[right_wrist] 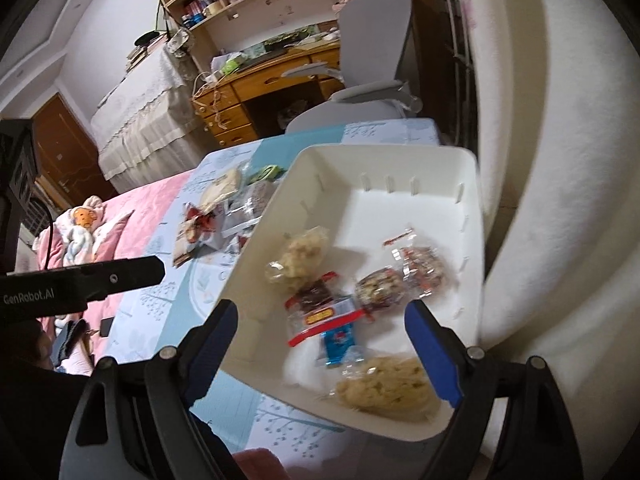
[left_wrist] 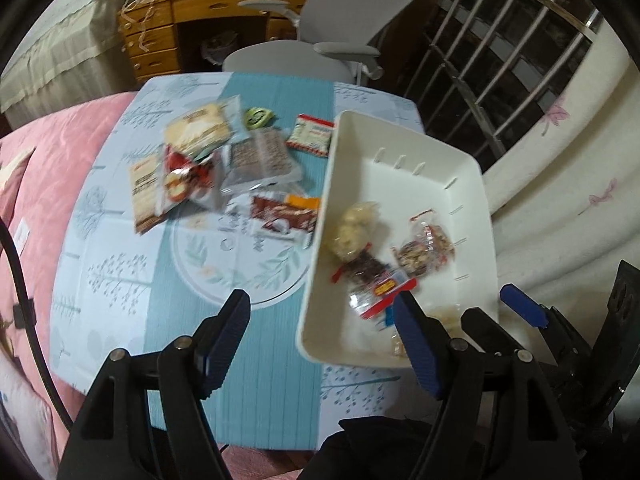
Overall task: Organize snacks
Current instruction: 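Drop the meat pack into the tray with the left tool while the right tool releases the cake bag, then withdraw both tools from the tray toward the snack pile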
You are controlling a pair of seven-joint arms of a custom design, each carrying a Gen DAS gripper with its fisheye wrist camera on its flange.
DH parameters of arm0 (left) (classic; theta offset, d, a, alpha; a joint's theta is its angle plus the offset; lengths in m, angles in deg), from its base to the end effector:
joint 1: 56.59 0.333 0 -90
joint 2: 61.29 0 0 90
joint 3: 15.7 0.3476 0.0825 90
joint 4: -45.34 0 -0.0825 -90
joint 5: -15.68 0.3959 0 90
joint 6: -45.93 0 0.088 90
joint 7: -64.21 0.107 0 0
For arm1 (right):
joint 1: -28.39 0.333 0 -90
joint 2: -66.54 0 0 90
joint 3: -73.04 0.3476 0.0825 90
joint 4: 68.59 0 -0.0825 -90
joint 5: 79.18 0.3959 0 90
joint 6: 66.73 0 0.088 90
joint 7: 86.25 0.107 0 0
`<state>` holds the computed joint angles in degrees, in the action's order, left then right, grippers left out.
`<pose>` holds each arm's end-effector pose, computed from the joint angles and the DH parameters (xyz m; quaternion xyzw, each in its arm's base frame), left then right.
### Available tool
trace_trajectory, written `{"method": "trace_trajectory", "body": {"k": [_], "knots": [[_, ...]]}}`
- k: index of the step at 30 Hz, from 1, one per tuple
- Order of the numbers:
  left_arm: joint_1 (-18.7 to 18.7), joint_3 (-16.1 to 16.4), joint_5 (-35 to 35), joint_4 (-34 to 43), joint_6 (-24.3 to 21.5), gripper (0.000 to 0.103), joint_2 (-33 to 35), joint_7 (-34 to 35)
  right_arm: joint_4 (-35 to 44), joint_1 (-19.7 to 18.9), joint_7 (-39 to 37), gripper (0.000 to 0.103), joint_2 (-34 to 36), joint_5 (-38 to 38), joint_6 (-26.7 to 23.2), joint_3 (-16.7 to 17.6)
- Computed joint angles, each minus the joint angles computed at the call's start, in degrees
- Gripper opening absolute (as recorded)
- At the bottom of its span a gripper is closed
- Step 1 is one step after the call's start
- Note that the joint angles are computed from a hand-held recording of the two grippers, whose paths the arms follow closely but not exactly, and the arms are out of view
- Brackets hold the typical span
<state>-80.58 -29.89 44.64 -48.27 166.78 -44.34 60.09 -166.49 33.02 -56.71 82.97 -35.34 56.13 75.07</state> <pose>0.5649 -0.3912 0.4994 -0.9003 0.3794 -0.1566 0.1449 0.6722 0.1055 0.4735 -0.8694 0.3592 0.0382 0.3372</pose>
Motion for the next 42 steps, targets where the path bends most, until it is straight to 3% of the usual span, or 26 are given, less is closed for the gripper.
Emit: {"method": "trace_trajectory", "body": {"k": [8,14,26,34,42], "knots": [[2.2,-0.5,-1.7,-12.5,3.3,0.072,-9.3,-2.0,-4.1,1.9,3.0,0.086,-3.1,-0.2,0.9,0.3],[4.9,-0.5,-3.4,-22.3,6.4,0.072,-17.7,0.1,-8.7,4.3,7.0,0.086,-7.0,0.4,4.5,0.8],[8.8,3.2,-8.2,-39.9,14.0,0.077,-33.6,14.3,-18.9,11.7,20.2,0.086,-13.9,-0.1,18.6,3.4],[10.8,6.9,-11.7,-47.0,16.3,0.077,-39.8,25.3,-21.6,16.1,31.3,0.086,-13.5,0.6,26.5,5.3],[13.1,9.8,-17.3,-51.9,19.9,0.077,-42.8,28.0,-17.2,18.2,43.9,0.085,-9.4,-4.0,23.7,5.6]]}}
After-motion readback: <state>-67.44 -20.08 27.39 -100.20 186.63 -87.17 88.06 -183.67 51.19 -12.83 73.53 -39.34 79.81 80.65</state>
